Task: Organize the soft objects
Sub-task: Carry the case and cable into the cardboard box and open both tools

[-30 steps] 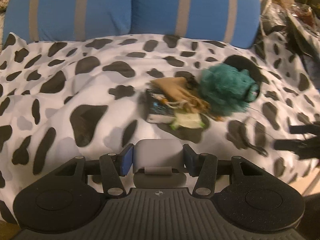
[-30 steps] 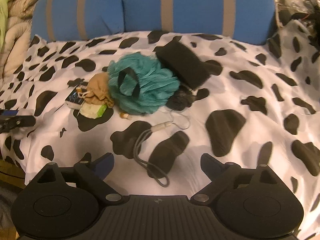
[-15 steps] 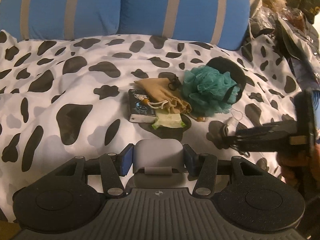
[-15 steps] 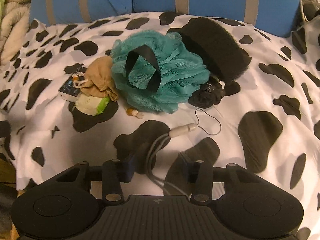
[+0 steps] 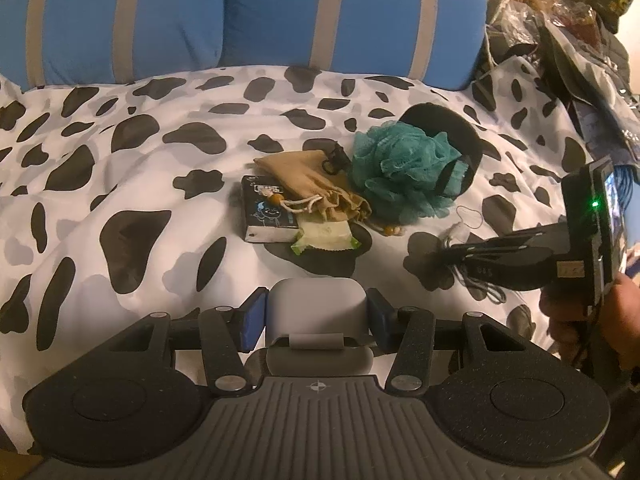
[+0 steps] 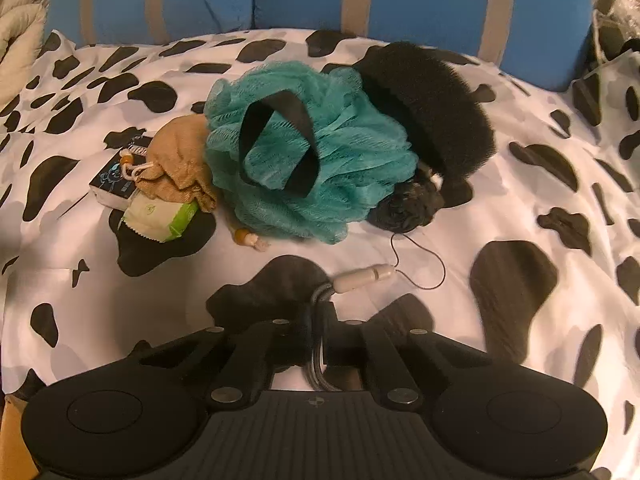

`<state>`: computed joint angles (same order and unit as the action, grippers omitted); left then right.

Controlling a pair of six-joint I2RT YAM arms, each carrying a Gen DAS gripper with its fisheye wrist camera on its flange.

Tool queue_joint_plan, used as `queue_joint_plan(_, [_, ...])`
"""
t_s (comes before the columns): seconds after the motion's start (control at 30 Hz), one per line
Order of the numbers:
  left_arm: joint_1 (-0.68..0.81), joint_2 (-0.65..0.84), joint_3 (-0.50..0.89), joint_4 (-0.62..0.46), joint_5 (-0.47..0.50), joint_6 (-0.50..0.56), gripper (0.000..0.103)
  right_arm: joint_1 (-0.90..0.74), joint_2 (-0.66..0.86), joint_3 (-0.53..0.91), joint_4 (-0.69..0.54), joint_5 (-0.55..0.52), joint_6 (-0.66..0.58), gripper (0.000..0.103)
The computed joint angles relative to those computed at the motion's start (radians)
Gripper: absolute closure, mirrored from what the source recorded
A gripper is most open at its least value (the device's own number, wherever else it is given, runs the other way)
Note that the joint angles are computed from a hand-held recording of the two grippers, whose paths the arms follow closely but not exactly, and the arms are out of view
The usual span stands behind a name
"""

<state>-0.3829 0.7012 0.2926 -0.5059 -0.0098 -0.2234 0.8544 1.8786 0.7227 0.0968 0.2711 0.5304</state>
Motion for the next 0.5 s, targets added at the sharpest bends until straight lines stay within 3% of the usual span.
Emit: queue_joint_plan(0.5, [-0.176,0.013,-0.028,0.04,-0.103,-0.072,0.052,0.06,-0.334,-0.182,-0.052,0.123,0.058,0.097])
